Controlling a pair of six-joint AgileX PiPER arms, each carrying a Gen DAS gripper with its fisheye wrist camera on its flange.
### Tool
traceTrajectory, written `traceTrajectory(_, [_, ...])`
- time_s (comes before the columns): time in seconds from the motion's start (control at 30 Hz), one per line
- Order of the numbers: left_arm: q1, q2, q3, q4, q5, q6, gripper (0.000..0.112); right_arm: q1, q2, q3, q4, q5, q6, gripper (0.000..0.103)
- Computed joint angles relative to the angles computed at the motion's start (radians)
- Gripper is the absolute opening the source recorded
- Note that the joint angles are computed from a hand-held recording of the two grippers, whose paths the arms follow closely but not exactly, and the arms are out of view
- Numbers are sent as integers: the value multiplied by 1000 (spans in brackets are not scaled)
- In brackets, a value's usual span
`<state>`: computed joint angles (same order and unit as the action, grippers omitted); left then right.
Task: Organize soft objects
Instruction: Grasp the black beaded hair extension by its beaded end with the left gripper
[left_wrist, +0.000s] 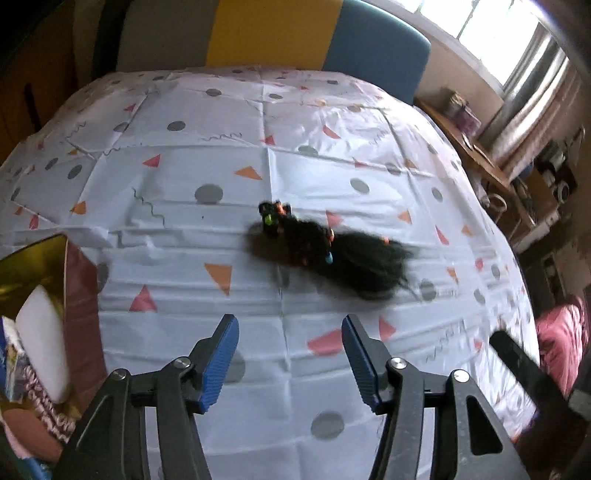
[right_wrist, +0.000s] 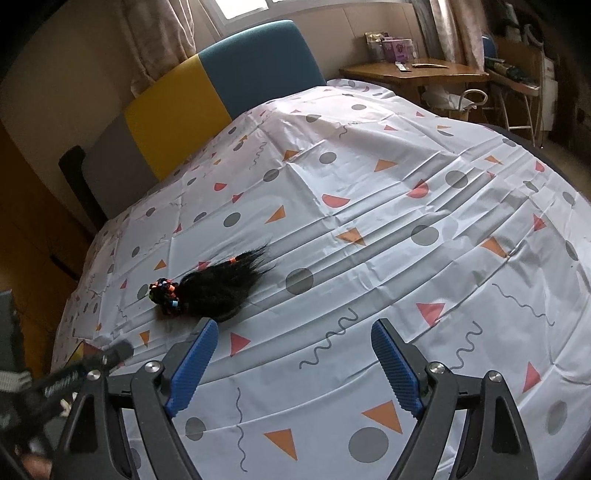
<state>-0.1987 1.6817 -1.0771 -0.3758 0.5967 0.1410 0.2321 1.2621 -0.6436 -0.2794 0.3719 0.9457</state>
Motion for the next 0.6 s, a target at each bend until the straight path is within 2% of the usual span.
traceTrajectory(0.1, [18,64,-71,-75,36,16,51,0,2,0,11,-4,-9,86])
traceTrajectory(0.27, [35,193,-201,-161,85,-26,49,-5,-1,3,45,-10,-38,86])
traceTrajectory(0.4, [20,267,-277,-145,72,-99,49,-15,1,4,95,-17,-88,87])
traceTrajectory(0.6, [0,386,-416,-79,99,-224,49,-27,4,5,160,-28,-150,87])
